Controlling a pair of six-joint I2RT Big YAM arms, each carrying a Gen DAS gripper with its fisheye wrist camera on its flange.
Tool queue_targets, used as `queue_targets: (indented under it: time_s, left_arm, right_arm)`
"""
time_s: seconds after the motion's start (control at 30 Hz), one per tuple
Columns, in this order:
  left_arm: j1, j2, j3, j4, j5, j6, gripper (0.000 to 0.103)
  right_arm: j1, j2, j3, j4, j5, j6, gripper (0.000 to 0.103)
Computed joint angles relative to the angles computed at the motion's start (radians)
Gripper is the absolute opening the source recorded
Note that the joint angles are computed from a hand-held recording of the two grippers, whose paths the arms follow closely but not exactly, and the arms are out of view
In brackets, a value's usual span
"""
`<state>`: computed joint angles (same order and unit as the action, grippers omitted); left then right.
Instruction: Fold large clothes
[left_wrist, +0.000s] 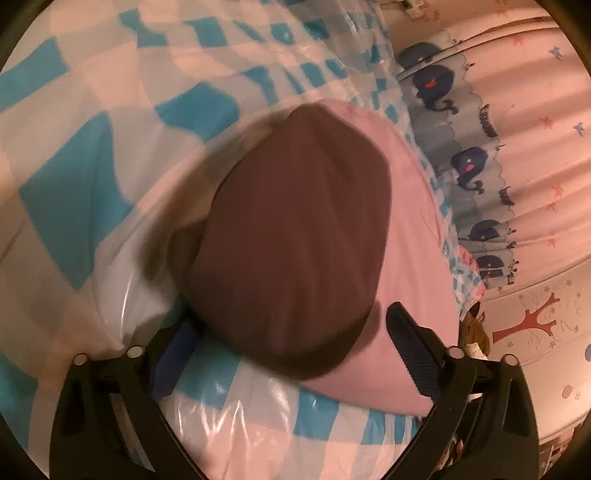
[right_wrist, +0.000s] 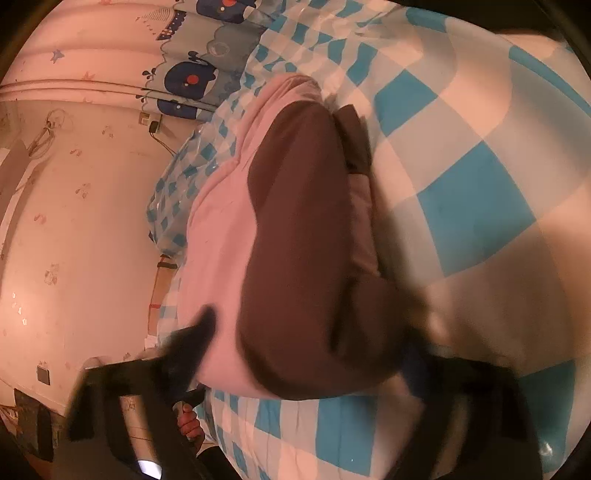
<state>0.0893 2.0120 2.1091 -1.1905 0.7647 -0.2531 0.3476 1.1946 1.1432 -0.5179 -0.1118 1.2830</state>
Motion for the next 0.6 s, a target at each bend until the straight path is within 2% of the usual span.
queue_targets:
  time_s: [0.03, 0.1, 0.17, 0.23, 0.33, 0.47, 0.53, 0.6]
  left_arm:
    - [-0.001, 0.006, 0.011, -0.007, -0.017, 0.014, 0.069]
    - [-0.004, 0.025, 0.045, -0.031, -0.027, 0.047, 0.046]
    - [-0.009, 0.027, 0.074, -0.061, -0.043, 0.087, 0.036]
    - [-0.009, 0.004, 0.076, -0.053, -0.039, 0.092, 0.031]
    - [0.012, -0.039, 0.078, -0.081, 0.013, 0.109, 0.030]
    - [0.063, -0.147, -0.014, -0.163, 0.074, 0.206, 0.029]
    - [0.102, -0.221, -0.119, -0.197, 0.088, 0.251, 0.034]
    - [0.135, -0.267, -0.220, -0.220, 0.081, 0.268, 0.051]
  right_arm:
    - [-0.004, -0.008, -0.013, 0.028, -0.011, -0.001, 0.051]
    - [0.005, -0.005, -0.005, 0.033, -0.011, -0.021, 0.045]
    - [0.015, -0.009, 0.014, 0.033, -0.001, -0.044, 0.042]
    - [0.025, -0.023, 0.023, 0.041, 0.007, -0.053, 0.041]
    - [0.049, -0.057, 0.047, 0.021, 0.018, -0.067, 0.040]
    - [0.130, -0.139, 0.051, -0.034, 0.077, -0.062, 0.039]
    - [0.213, -0.191, 0.032, -0.094, 0.120, -0.037, 0.040]
    - [0.281, -0.214, 0.010, -0.154, 0.149, -0.005, 0.043]
